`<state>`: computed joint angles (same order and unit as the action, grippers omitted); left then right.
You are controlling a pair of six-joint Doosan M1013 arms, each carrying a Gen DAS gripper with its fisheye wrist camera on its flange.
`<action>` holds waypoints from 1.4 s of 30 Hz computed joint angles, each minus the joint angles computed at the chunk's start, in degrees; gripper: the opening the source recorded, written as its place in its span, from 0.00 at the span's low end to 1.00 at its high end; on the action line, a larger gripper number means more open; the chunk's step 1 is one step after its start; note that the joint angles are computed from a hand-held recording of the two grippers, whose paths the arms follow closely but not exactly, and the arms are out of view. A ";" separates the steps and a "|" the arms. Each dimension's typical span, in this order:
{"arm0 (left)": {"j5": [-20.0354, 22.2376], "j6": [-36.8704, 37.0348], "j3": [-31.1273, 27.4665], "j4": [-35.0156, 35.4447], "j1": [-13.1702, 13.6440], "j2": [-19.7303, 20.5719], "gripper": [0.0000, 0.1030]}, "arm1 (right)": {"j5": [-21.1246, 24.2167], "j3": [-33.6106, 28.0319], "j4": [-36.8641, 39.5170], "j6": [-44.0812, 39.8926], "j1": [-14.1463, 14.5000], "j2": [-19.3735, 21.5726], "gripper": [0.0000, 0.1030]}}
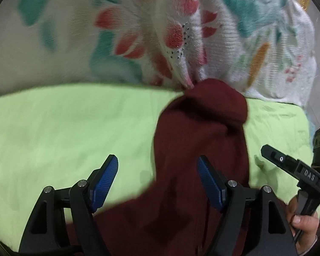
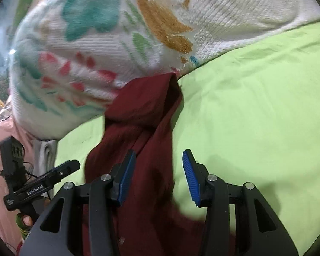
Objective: Fold large clothes
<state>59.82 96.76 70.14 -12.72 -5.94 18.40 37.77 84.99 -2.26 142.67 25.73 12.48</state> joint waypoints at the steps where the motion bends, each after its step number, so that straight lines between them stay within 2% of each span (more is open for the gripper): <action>1: 0.26 -1.32 -1.67 1.57 -0.59 1.53 0.75 | 1.62 -1.32 0.02 -1.08 -0.54 1.29 0.45; 4: 1.64 -3.87 -5.19 5.01 -1.43 5.19 0.74 | 2.62 -2.98 2.65 -4.34 -2.04 3.66 0.45; 8: -1.49 -4.71 -5.96 7.37 -2.21 6.89 0.72 | -1.76 -2.97 6.81 -7.37 -3.52 4.89 0.43; 9: -2.87 -4.19 -5.65 8.18 -2.61 6.85 0.62 | -3.34 -3.03 9.52 -9.82 -3.89 5.26 0.27; 10: -3.90 -3.44 -5.31 9.03 -2.99 6.72 0.35 | -4.09 -3.19 11.35 -11.71 -4.02 5.52 0.11; 11: -4.27 -1.67 -5.18 7.85 -3.00 6.59 0.20 | -4.13 -3.34 11.65 -12.07 -3.98 5.62 0.04; 12: -3.69 1.05 -5.27 3.66 -2.41 6.45 0.02 | -3.97 -3.57 10.05 -10.90 -3.57 5.49 0.04; 16: -5.77 6.01 -2.31 -3.08 -0.87 3.40 0.01 | -7.29 -1.38 5.94 -7.67 -1.99 2.26 0.03; 20: -7.18 10.42 2.46 -8.24 1.16 -1.09 0.01 | -8.07 0.58 2.59 -6.28 -0.27 -1.14 0.03; 24: -7.91 15.08 8.51 -12.62 3.24 -6.08 0.01 | -4.27 1.38 -3.88 -5.48 3.46 -3.93 0.03; 29: -9.38 19.34 17.11 -15.96 4.19 -13.31 0.01 | -1.12 2.26 -10.02 -4.59 8.52 -5.89 0.03; 32: -11.19 23.39 23.14 -16.09 4.68 -18.33 0.01 | 0.98 4.18 -14.10 -2.78 12.53 -7.51 0.03; 35: -9.77 26.39 27.48 -17.39 6.36 -21.81 0.01 | 2.44 5.50 -15.29 -2.38 15.42 -7.90 0.03; 38: -7.65 27.88 30.55 -16.29 7.23 -23.61 0.02 | 5.14 6.78 -12.55 -4.48 17.63 -7.72 0.05; 40: -6.34 27.48 31.79 -14.69 7.81 -24.24 0.02 | 6.84 7.43 -10.42 -4.03 18.09 -7.69 0.05; 42: -3.81 27.33 32.21 -15.88 9.45 -24.32 0.02 | 6.70 8.81 -11.13 -0.81 18.66 -8.76 0.08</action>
<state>56.02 124.09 102.35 -28.60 3.51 -5.92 44.47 93.80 -13.39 141.86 44.40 3.72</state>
